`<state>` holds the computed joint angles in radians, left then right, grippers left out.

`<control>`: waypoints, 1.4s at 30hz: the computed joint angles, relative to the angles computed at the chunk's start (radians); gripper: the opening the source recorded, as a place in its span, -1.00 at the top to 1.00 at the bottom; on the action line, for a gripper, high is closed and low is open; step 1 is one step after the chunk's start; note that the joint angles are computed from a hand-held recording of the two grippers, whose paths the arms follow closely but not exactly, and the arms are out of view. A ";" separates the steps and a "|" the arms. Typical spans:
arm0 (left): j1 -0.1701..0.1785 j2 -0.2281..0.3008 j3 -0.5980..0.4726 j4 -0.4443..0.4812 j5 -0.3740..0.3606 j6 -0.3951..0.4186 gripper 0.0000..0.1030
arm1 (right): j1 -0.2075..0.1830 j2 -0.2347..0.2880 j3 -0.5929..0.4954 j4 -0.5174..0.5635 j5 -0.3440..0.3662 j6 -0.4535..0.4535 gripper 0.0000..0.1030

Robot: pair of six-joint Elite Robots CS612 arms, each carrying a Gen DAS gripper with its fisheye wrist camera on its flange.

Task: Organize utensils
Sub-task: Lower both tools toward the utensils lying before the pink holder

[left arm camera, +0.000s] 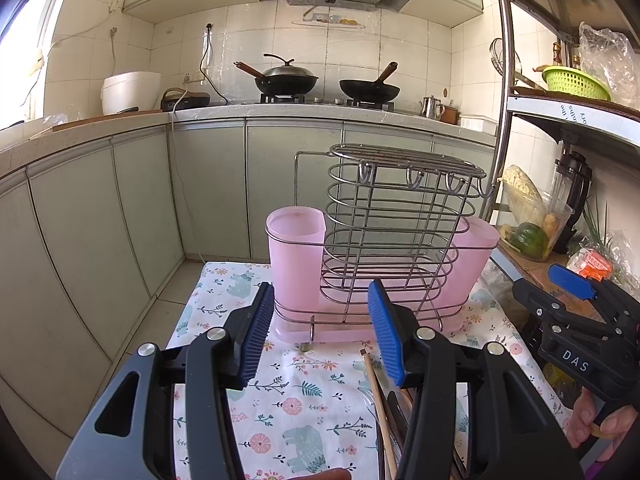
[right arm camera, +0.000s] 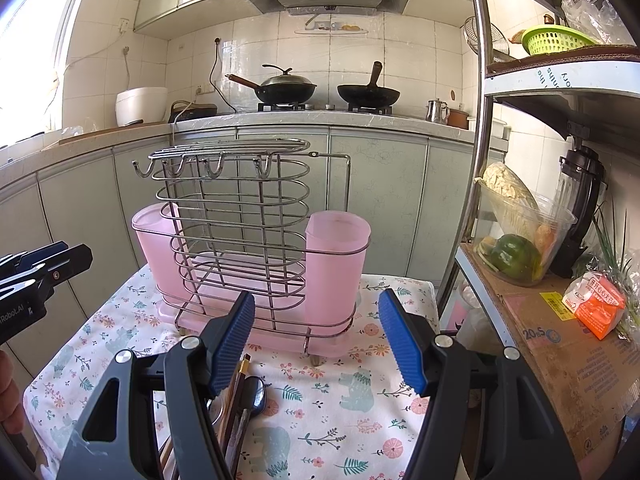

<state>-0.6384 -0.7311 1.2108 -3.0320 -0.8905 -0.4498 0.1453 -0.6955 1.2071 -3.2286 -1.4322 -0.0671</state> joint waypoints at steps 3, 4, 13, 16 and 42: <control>0.001 0.001 -0.001 0.004 -0.005 -0.001 0.04 | -0.001 0.002 -0.004 0.005 0.002 0.000 -0.24; 0.002 0.002 -0.002 0.006 -0.007 -0.001 0.04 | -0.004 0.002 -0.005 0.007 0.005 -0.001 -0.24; 0.009 0.007 -0.009 0.039 -0.033 -0.014 0.04 | -0.006 0.009 -0.012 0.038 0.003 -0.009 -0.24; 0.016 0.007 -0.011 0.063 -0.057 -0.024 0.04 | -0.006 0.011 -0.018 0.062 0.006 -0.010 -0.24; 0.080 0.056 -0.100 0.298 -0.484 -0.050 0.35 | -0.050 0.045 -0.107 0.512 0.257 0.022 0.17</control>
